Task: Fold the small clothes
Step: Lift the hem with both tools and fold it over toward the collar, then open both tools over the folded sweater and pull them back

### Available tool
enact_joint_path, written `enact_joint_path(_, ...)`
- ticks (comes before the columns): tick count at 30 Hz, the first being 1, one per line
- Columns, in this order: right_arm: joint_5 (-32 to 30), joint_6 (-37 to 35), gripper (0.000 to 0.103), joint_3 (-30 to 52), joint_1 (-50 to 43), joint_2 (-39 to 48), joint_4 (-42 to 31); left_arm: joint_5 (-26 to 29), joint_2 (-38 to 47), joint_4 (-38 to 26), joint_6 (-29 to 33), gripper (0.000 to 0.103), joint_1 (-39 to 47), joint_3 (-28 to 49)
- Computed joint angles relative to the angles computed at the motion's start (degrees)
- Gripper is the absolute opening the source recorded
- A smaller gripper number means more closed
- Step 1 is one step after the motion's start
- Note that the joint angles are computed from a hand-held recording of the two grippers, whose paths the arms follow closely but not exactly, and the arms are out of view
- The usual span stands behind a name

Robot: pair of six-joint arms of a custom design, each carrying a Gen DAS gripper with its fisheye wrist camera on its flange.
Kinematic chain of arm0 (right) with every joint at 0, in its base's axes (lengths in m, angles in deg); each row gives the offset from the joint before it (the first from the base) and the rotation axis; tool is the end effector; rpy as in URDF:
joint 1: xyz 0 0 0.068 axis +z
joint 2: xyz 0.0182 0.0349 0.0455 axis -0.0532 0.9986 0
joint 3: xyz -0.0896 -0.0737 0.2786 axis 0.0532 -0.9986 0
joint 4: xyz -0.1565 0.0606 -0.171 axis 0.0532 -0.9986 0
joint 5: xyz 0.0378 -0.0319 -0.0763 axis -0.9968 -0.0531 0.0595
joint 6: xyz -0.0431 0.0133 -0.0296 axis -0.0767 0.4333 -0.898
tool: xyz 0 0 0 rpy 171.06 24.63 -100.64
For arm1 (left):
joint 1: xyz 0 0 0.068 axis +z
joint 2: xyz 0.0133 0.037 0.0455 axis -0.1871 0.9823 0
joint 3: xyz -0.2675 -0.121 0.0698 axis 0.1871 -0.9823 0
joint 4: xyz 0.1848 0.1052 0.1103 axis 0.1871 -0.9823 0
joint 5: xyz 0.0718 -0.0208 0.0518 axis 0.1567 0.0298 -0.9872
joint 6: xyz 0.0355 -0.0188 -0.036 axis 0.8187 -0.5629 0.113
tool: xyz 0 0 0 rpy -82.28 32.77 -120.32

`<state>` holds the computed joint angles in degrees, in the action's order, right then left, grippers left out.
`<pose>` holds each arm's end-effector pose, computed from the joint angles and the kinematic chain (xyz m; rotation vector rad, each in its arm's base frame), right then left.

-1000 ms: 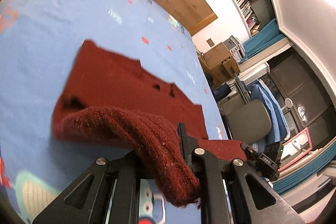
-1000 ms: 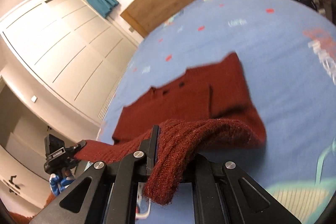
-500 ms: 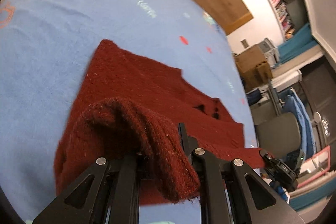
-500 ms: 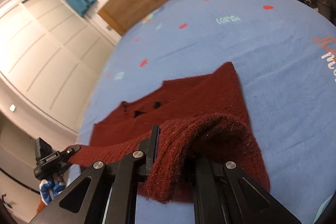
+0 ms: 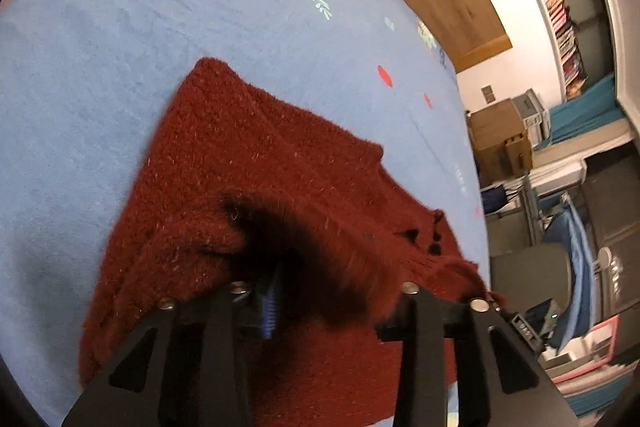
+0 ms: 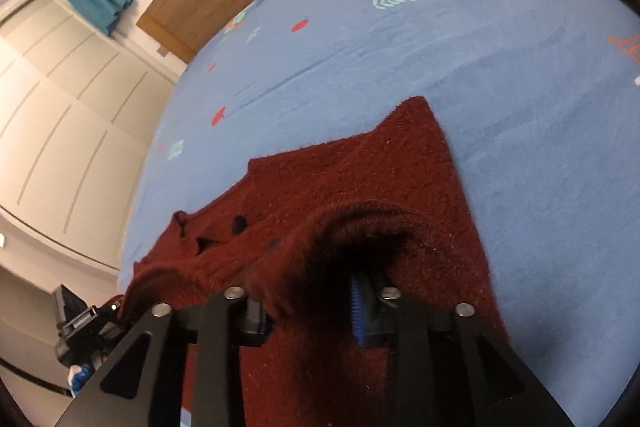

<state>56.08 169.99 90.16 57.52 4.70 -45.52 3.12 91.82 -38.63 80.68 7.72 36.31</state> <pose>0.0994 0.1398 0.1485 0.8406 2.2761 0.6127 0.3045 0.0740 0.1957 0.0209 2.6034 -1.0693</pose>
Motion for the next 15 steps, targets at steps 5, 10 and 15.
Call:
enact_joint_path(5, -0.77, -2.17, 0.054, 1.58, -3.62, -4.6, -5.79, 0.13, -0.74, -3.62, -0.24, 0.046, 1.86, 4.44)
enact_joint_path(10, 3.22, -2.5, 0.057, 7.07, -2.77, -13.02, -21.66, -0.94, -4.07, -3.84, -0.56, 0.052, 2.98, 6.58)
enact_joint_path(15, 7.72, -4.14, 0.057, 14.45, 1.97, -13.08, -33.48, -6.17, -10.52, 1.94, 0.31, 0.052, 0.59, 1.93)
